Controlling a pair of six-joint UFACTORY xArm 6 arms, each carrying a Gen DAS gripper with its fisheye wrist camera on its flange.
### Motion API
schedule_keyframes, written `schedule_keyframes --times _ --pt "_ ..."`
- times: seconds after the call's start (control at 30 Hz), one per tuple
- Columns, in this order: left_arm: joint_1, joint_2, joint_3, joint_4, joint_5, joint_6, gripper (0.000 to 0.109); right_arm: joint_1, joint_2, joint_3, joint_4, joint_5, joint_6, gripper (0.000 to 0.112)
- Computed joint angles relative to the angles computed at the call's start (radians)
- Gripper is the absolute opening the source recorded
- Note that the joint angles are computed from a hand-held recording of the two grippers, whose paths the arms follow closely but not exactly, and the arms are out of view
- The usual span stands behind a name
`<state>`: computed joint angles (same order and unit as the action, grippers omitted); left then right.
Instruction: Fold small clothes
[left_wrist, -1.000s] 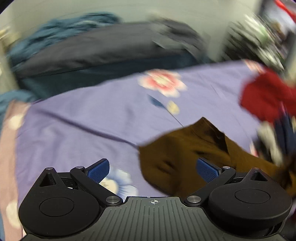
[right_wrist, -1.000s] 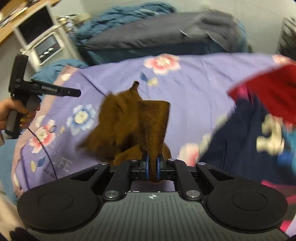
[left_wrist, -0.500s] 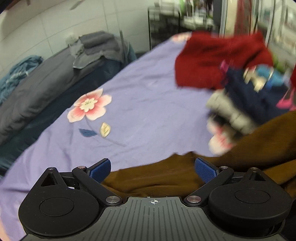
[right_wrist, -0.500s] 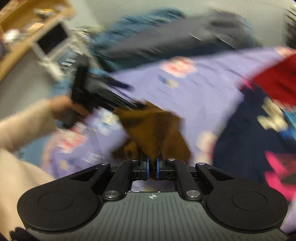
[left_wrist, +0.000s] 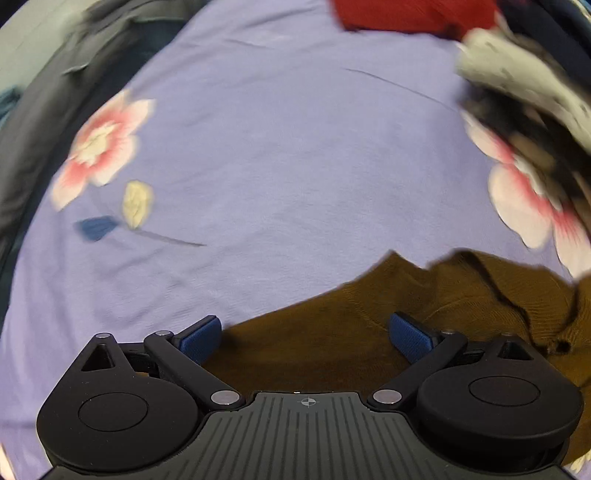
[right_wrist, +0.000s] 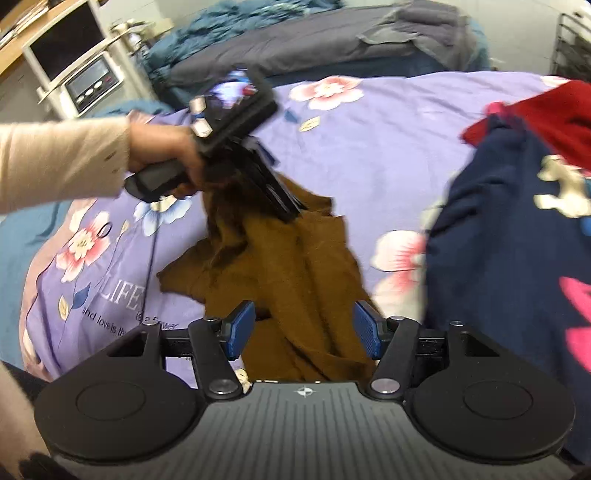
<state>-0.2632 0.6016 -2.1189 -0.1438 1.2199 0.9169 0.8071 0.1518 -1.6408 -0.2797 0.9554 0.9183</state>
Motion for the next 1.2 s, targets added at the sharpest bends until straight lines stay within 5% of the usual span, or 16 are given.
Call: schedule_keyframes --times 0.1,0.23,0.3,0.37,0.43,0.53,0.6,0.63,0.67,0.73,0.8,0.87,1.2 --pt "0.021 0.025 -0.048 -0.047 0.061 0.010 0.103 0.004 0.123 -0.146 -0.046 0.184 -0.026 0.067" --pt "0.037 0.059 -0.132 -0.058 0.155 0.008 0.103 0.013 0.237 -0.253 -0.090 0.271 -0.225 0.062" --pt "0.039 0.038 -0.122 -0.069 0.191 0.038 0.085 0.014 0.279 -0.293 -0.091 0.315 -0.267 0.060" --pt "0.029 -0.065 0.043 -0.042 0.101 0.097 0.053 0.016 0.278 -0.269 -0.099 0.287 -0.313 0.061" --pt "0.021 -0.165 0.205 -0.034 -0.005 0.130 0.045 0.033 0.256 -0.219 -0.129 0.256 -0.357 0.061" --pt "0.027 -0.235 0.301 -0.049 -0.060 0.141 0.039 0.052 0.287 -0.274 -0.137 0.265 -0.484 0.035" --pt "0.037 -0.245 0.302 -0.074 -0.078 0.125 0.039 0.060 0.283 -0.281 -0.179 0.233 -0.437 0.046" --pt "0.045 -0.250 0.298 -0.091 -0.083 0.105 0.039 0.054 0.286 -0.289 -0.175 0.235 -0.386 0.071" --pt "0.056 -0.254 0.287 -0.111 -0.086 0.078 0.039 0.043 0.300 -0.306 -0.160 0.260 -0.350 0.081" --pt "0.086 -0.277 0.280 -0.161 -0.106 0.015 0.037 0.021 0.323 -0.330 -0.110 0.302 -0.356 0.073" --pt "0.128 -0.295 0.252 -0.225 -0.097 -0.062 0.038 0.000 0.296 -0.276 -0.060 0.242 -0.379 0.066" --pt "0.165 -0.289 0.195 -0.268 -0.075 -0.133 0.035 -0.020 0.278 -0.254 0.022 0.201 -0.378 0.020" --pt "0.287 -0.480 0.323 -0.383 -0.236 -0.293 0.035 -0.101 0.081 -0.151 0.065 -0.132 -0.122 0.008"
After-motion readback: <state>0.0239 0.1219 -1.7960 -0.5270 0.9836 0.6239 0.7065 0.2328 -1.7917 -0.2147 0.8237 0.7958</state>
